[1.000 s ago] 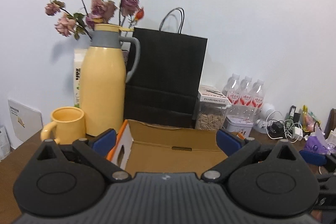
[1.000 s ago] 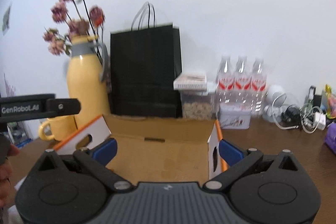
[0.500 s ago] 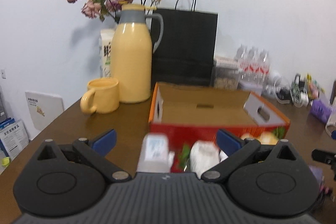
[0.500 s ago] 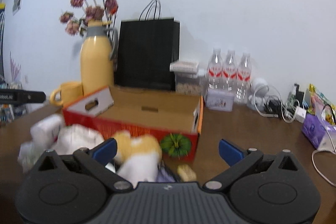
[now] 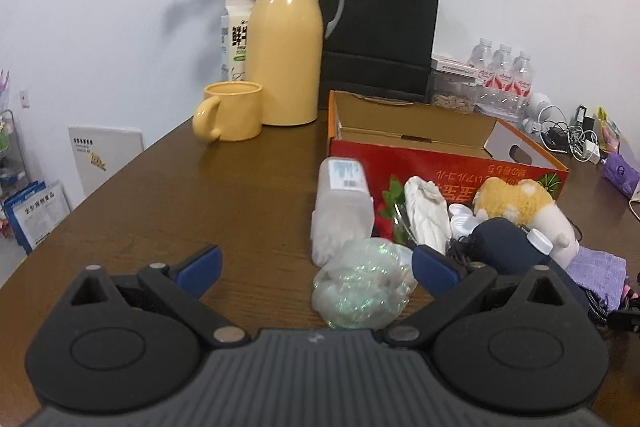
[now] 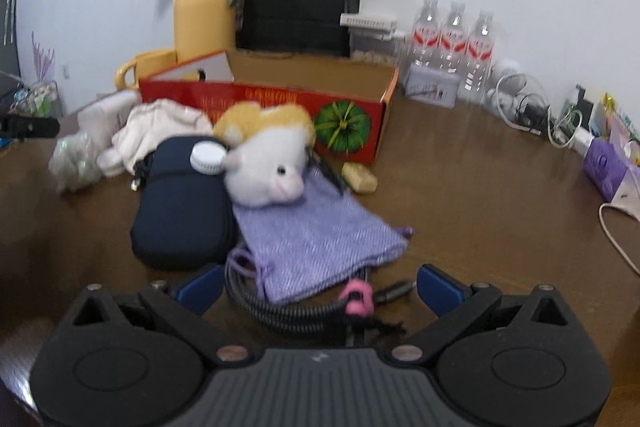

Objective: Organize objects
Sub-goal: 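Grasp the clear plastic bag with the left gripper while the right grasps the braided cable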

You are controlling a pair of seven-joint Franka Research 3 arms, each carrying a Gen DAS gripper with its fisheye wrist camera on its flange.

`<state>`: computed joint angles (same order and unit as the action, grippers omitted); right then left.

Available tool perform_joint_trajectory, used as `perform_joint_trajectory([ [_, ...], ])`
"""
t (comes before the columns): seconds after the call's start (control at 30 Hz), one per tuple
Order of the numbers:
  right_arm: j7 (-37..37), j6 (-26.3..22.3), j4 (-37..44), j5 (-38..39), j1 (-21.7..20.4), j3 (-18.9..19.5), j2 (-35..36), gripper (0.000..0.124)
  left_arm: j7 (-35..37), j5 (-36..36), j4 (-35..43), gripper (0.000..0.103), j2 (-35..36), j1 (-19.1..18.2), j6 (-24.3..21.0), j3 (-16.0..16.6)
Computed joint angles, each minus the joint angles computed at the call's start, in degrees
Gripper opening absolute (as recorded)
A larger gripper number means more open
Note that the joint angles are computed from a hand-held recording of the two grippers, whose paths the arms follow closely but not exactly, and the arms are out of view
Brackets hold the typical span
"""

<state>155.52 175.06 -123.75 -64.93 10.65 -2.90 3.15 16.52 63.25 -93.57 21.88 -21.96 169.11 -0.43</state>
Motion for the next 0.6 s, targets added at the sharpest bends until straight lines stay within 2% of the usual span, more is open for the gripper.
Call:
perform_joint_trajectory([
  [0.13, -7.5, 1.1, 1.2, 6.1, 0.3, 0.1, 2.2, 0.103, -1.3, 0.4, -0.6, 0.103, -0.5, -0.2, 0.1, 0.2],
  [0.27, -18.2, 1.3, 2.8, 16.5, 0.8, 0.2, 4.8, 0.103, -2.1, 1.4, -1.1, 0.103, -1.1, -0.1, 0.5, 0.1],
  [0.37, -29.4, 3.4, 1.9, 30.0, -2.4, 3.7, 5.7, 0.103, -2.3, 1.5, -1.4, 0.103, -1.4, 0.1, 0.0, -0.1],
  [0.4, -29.8, 4.3, 1.7, 30.9, -2.1, 3.3, 5.9, 0.103, -2.5, 1.5, -1.4, 0.103, -1.4, 0.1, -0.2, -0.2],
  [0.5, -26.7, 6.3, 1.1, 27.8, 2.7, -2.3, 5.8, 0.103, -2.6, 1.5, -1.4, 0.103, -1.4, 0.3, -0.2, -0.5],
  [0.57, -24.3, 7.6, 0.6, 25.5, 6.5, -6.6, 5.5, 0.089, -2.4, 1.4, -1.4, 0.103, -1.4, 0.4, -0.3, -0.7],
  [0.6, -24.3, 6.8, 0.5, 25.7, 7.7, -7.6, 5.1, 0.089, -2.0, 1.0, -1.4, 0.103, -1.3, 0.5, -0.3, -0.9],
])
